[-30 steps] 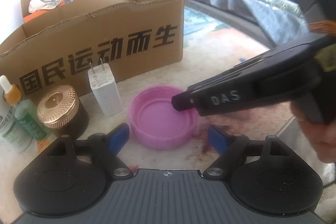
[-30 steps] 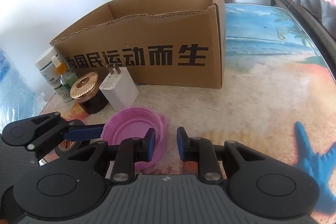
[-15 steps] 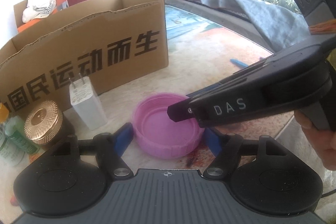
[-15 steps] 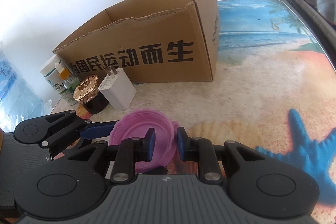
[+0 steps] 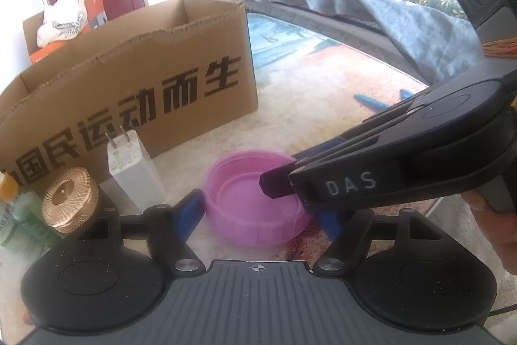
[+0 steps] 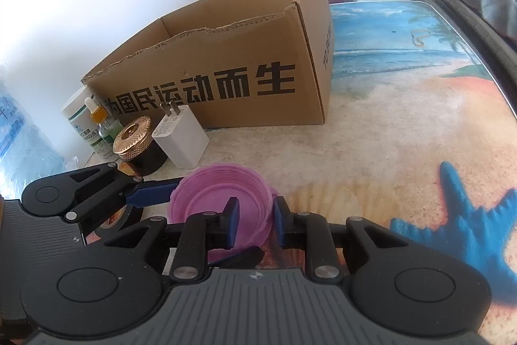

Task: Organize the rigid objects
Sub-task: 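Carry the pink dish into the box and open the right tool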

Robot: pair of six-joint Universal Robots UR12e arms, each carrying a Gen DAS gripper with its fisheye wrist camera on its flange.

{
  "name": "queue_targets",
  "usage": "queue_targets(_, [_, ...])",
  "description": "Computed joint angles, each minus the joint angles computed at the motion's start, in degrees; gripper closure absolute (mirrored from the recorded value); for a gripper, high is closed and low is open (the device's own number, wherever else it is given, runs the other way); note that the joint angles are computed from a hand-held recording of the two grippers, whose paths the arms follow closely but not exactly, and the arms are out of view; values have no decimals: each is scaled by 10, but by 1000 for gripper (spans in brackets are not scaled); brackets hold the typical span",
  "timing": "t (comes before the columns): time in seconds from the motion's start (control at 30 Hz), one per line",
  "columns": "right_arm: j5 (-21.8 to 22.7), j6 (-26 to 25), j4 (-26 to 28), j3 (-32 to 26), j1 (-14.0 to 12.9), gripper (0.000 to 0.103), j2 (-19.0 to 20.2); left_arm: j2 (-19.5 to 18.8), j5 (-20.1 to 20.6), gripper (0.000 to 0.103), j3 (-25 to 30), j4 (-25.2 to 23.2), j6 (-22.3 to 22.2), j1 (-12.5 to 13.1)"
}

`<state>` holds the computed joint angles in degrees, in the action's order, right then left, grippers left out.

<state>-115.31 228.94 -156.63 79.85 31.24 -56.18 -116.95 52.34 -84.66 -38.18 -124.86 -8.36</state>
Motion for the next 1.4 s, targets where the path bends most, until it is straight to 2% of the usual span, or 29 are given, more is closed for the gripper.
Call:
queue_targets(0.23, [-35,-28,-22,-12,11,78,1,9,-39,30,-7,52,-20,12])
queue_targets(0.47, [-65,-134,-67,-63,13,78,15,2,-58,30,14,167,-86,20])
queue_targets(0.6, [-57,-204,-81,-110,5,78,32,-14,-49,29,51,210,-117,20])
queue_targets(0.73, [-13,-239,-55,-169,-11,78,53,-37,-18,29,107,198,-124,16])
queue_targets(0.83, [43,-235,1,-225,-30,78,74,-61,13,29,159,152,-110,11])
queue_targets(0.9, [90,-216,51,-266,-44,78,92,-78,36,29,196,99,-98,8])
queue_targets(1.1, [214,-153,206,-384,-84,78,151,-154,98,29,357,-138,-90,-2])
queue_targets(1.3, [317,-97,296,-451,-117,78,194,-253,148,29,551,-350,-71,-14])
queue_targets(1.4, [355,-85,333,-477,-128,78,213,-314,172,29,672,-453,-62,-19])
